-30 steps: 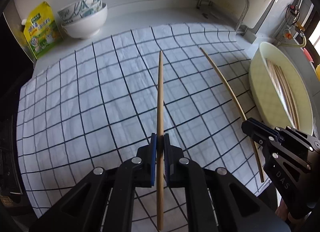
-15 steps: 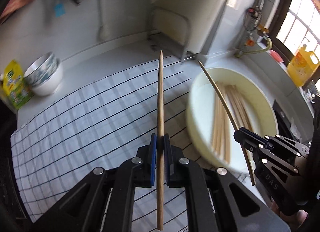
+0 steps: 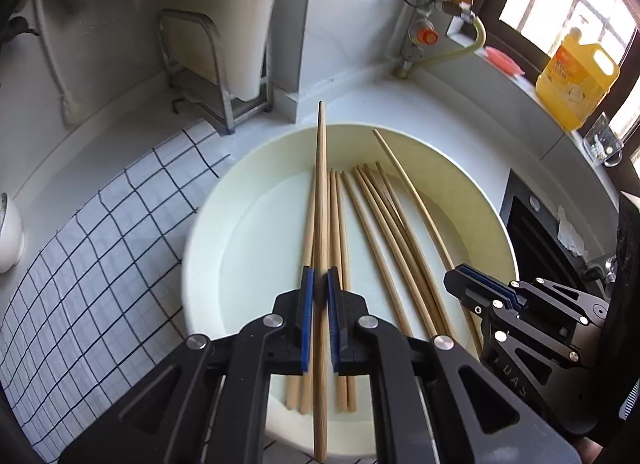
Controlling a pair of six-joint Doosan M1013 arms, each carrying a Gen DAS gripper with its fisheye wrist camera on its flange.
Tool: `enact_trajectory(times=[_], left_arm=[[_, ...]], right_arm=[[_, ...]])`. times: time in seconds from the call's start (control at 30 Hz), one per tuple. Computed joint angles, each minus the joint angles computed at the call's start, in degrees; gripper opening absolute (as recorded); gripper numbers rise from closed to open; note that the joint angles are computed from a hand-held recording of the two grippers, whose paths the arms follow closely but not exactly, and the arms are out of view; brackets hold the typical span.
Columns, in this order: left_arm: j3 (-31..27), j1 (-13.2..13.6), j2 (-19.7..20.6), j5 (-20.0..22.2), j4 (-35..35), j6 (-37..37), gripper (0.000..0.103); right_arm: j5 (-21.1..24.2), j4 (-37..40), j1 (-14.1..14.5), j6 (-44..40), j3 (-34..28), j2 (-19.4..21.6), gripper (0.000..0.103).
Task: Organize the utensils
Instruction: 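Carry the chopstick over the white basin with the right gripper, then open the right gripper to release the chopstick into the basin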
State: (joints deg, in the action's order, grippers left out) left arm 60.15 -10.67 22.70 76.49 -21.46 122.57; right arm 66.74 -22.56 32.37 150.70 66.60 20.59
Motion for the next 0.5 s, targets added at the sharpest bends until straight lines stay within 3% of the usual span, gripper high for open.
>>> enact_trajectory(times=[0.3, 0.33, 0.4, 0.5], left_arm=[[0.2, -1.0, 0.9, 0.3, 2.7, -1.3, 0.009], [0.1, -1.0, 0.9, 0.3, 2.8, -1.6, 0.012], [-0.1, -0.8, 0.9, 0.1, 2.9, -2.4, 0.039], [0.3, -0.7, 0.3, -1.3, 3.8, -2.9, 0.05]], right_arm=[[-1.6, 3.5, -1.5, -0.8, 2.5, -0.7, 0.007], [-1.7, 3.7, -1.6, -0.7, 2.6, -0.7, 0.007], [-1.7, 2.8, -1.4, 0.2, 2.8, -1.0, 0.011], [-1.4, 1.7, -1.2, 0.7, 2.7, -1.3, 0.014]])
